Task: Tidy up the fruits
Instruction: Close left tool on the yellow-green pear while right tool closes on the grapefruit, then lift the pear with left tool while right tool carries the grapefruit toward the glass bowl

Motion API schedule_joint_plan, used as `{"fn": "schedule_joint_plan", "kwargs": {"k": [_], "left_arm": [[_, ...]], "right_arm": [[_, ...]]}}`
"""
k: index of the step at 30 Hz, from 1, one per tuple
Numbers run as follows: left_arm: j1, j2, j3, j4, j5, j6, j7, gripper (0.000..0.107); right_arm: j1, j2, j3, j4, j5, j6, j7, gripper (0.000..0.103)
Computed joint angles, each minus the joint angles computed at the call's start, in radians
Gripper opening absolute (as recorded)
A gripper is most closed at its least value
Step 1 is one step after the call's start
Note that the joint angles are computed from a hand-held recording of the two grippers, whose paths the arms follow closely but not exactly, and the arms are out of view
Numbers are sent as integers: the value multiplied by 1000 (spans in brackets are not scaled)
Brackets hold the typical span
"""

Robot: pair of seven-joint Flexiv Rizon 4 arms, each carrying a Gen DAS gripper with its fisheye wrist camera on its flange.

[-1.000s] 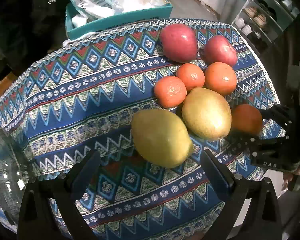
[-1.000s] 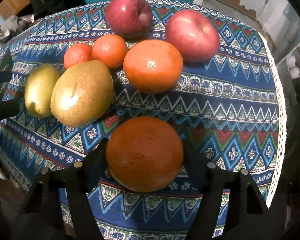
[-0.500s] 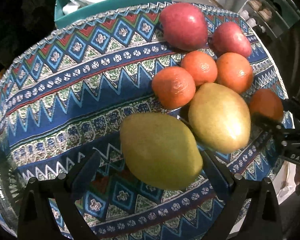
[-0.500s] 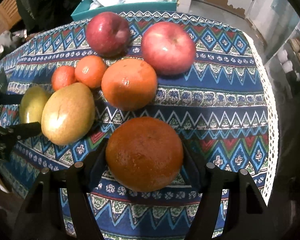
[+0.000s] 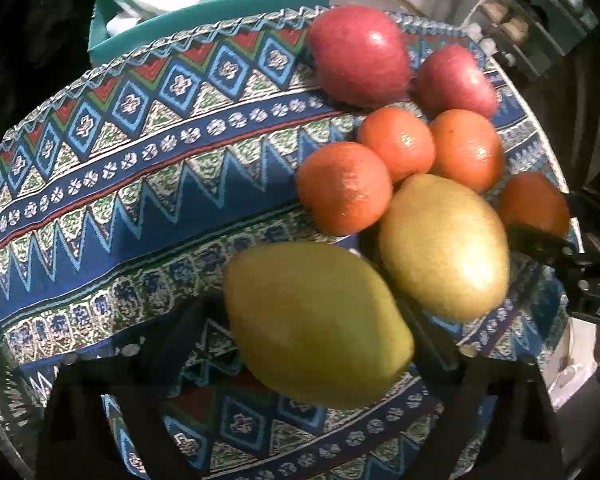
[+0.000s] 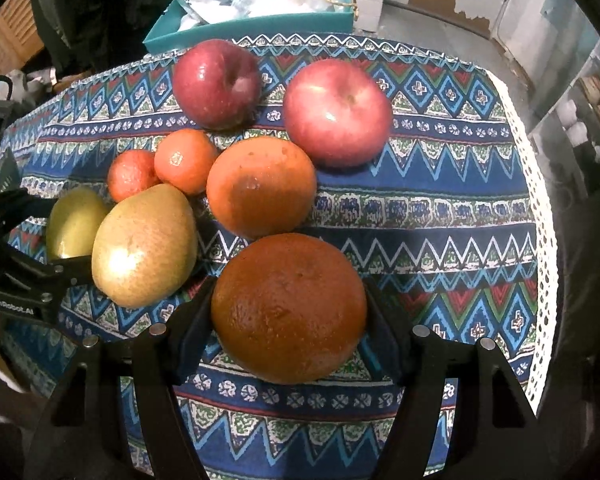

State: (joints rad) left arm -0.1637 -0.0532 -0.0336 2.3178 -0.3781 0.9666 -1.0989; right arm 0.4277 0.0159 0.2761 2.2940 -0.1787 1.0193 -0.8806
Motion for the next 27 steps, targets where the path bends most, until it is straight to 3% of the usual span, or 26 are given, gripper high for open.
{"fn": "schedule_joint_plan", "kwargs": {"k": [1,12,27], "left_arm": [[0,5,-4,1,-41,-13,33,80],[-12,42,7,28,41,40,-8,80],[-14,222,51,81,43,36,25,80]], "right_arm": [[1,4,3,7,-7,1,8,70],[1,26,5,18,-83,6,59,70],[9,55,16,-21,-194,13,116,69]]}}
